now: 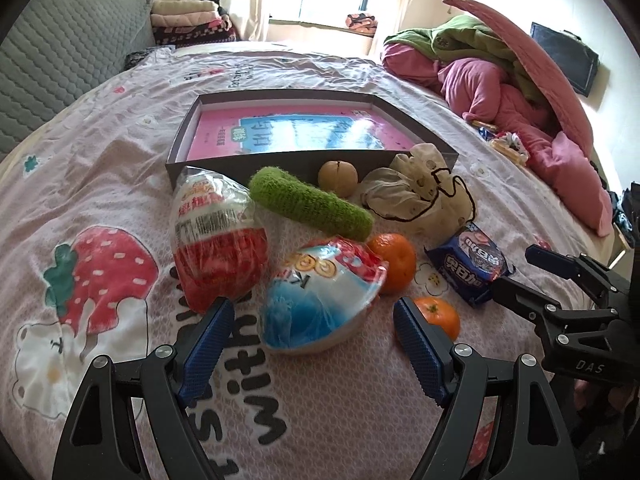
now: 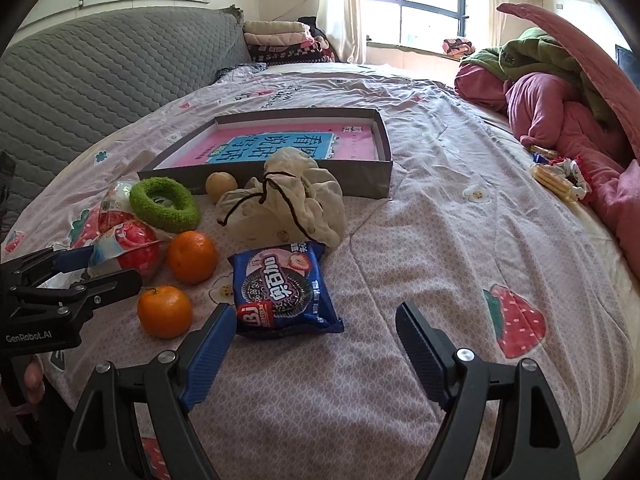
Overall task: Organize objects
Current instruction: 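Move the left tool toward the blue-white egg while the right tool approaches the blue cookie pack, then close the left tool on the blue-white egg while the right tool grasps the cookie pack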
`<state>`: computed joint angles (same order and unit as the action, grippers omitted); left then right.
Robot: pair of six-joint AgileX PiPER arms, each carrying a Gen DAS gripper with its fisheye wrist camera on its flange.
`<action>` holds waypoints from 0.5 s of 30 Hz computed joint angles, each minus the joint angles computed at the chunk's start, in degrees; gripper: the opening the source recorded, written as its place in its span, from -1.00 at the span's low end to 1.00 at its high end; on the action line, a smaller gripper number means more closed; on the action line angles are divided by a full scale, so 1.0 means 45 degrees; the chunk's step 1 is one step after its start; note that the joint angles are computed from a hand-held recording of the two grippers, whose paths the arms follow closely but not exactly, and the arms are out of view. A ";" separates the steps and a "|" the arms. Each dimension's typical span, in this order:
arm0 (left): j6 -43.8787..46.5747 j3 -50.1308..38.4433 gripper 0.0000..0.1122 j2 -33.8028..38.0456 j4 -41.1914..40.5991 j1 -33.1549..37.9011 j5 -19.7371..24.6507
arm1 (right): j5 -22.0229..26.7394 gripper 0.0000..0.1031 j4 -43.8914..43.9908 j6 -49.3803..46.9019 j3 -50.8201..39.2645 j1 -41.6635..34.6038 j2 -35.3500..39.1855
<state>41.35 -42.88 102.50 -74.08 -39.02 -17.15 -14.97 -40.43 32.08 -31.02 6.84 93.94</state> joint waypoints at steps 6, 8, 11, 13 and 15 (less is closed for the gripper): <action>-0.1665 -0.0197 0.47 0.0415 0.2102 0.0542 0.0610 | -0.0098 0.58 -0.1417 0.1360 -0.0436 -0.0061 0.0448; -0.1944 -0.0358 0.48 0.0638 0.2485 0.0648 0.0742 | -0.0134 0.58 -0.2531 0.2510 -0.0642 -0.0139 0.0620; -0.2067 -0.0467 0.47 0.0819 0.2683 0.0667 0.0698 | -0.0008 0.58 -0.3168 0.3277 -0.0961 -0.0034 0.0921; -0.1609 -0.0605 0.47 0.0938 0.2295 0.0636 0.0616 | 0.0234 0.58 -0.3511 0.3749 -0.1232 0.0163 0.1123; -0.1418 -0.0673 0.47 0.0971 0.2093 0.0627 0.0586 | 0.0539 0.58 -0.3812 0.4202 -0.1516 0.0435 0.1333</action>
<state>34.97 -45.90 106.88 -64.66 -36.20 -14.51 -12.54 -57.59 50.98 -37.84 8.80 99.94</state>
